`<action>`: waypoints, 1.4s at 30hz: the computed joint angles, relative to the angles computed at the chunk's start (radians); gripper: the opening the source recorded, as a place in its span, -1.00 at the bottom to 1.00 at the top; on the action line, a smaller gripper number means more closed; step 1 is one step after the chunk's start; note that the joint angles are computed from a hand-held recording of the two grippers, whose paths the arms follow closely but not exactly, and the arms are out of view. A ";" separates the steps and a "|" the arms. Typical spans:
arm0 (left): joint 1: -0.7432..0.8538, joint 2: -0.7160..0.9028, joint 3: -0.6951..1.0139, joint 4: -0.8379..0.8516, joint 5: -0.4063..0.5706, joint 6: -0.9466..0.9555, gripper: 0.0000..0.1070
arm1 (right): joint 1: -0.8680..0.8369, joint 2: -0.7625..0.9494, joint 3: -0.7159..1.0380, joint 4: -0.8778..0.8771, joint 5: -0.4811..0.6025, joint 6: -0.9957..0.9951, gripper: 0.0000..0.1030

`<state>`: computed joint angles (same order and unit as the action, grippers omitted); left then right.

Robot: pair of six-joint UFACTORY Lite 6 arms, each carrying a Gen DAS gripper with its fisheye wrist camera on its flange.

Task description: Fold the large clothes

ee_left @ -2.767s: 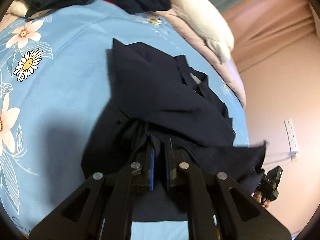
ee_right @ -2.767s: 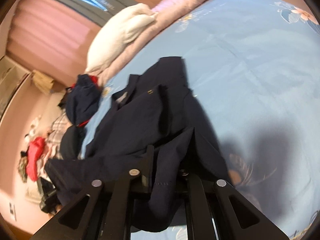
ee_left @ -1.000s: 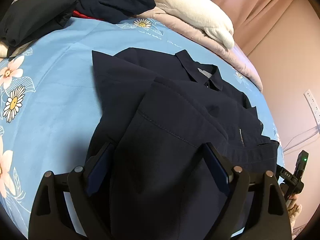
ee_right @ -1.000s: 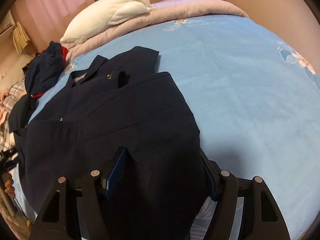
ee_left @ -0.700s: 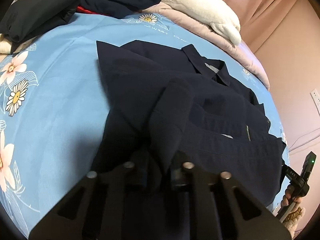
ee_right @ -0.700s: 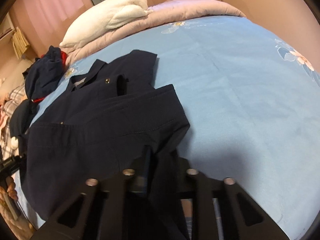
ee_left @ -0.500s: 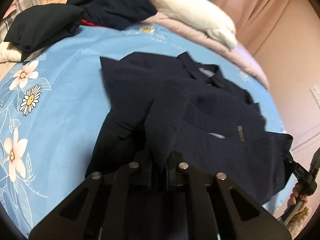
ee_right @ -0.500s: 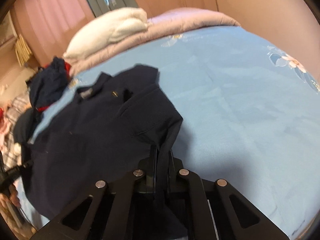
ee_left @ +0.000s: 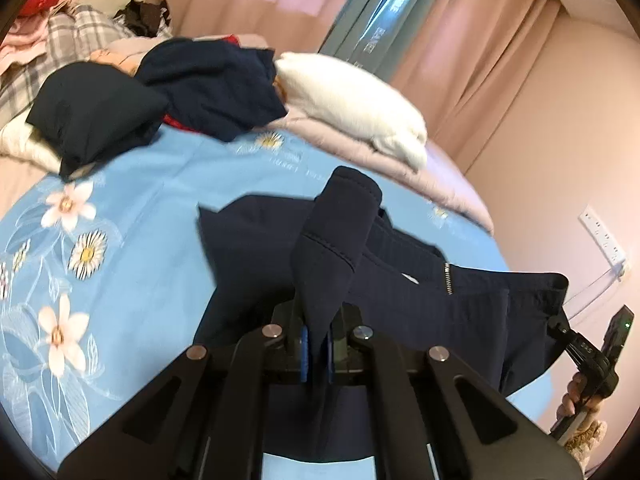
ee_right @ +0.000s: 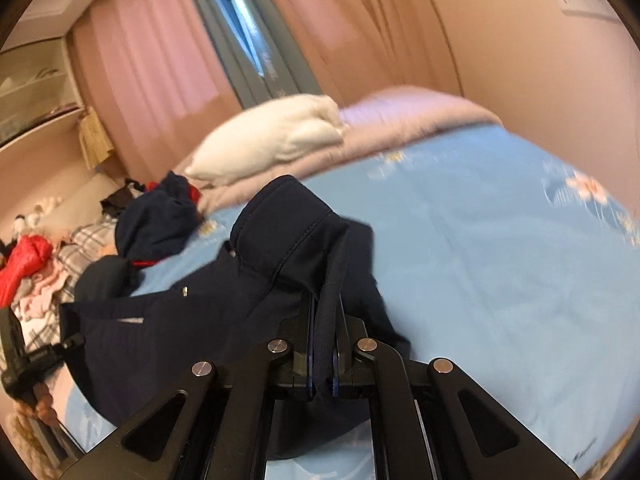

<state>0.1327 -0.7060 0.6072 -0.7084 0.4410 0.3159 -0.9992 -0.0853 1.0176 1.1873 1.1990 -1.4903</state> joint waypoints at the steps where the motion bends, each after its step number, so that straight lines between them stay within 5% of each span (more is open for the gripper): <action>1: 0.006 0.014 0.024 -0.018 -0.001 0.021 -0.91 | 0.037 0.009 0.039 0.006 -0.017 0.030 -0.86; 5: -0.021 0.158 0.171 0.042 -0.064 -0.001 -0.93 | 0.143 0.047 0.138 0.054 -0.056 0.066 -0.86; 9: 0.037 0.343 0.338 -0.114 -0.048 0.147 -0.93 | 0.267 0.138 0.261 0.068 -0.147 0.139 -0.87; 16: 0.049 0.725 0.707 -0.101 -0.053 0.119 -0.94 | 0.442 0.405 0.594 0.019 -0.252 0.317 -0.87; 26: 0.039 1.336 1.334 0.283 0.073 -0.257 -0.94 | 0.658 0.771 1.007 -0.281 -0.443 0.622 -0.87; 35: 0.034 1.561 1.489 0.505 0.125 -0.443 -0.83 | 0.744 1.055 1.301 -0.676 -0.434 0.999 -0.87; 37: 0.041 1.549 1.458 0.524 0.127 -0.450 -0.81 | 0.732 1.070 1.320 -0.676 -0.410 1.000 -0.75; 39: 0.062 1.529 1.422 0.478 0.118 -0.414 -0.65 | 0.720 1.053 1.294 -0.673 -0.426 1.000 -0.17; 41: 0.074 1.465 1.332 0.475 0.079 -0.423 -0.15 | 0.703 1.003 1.225 -0.661 -0.481 0.994 0.09; 42: 0.083 1.420 1.272 0.459 0.054 -0.412 -0.06 | 0.692 0.986 1.209 -0.651 -0.487 0.987 0.13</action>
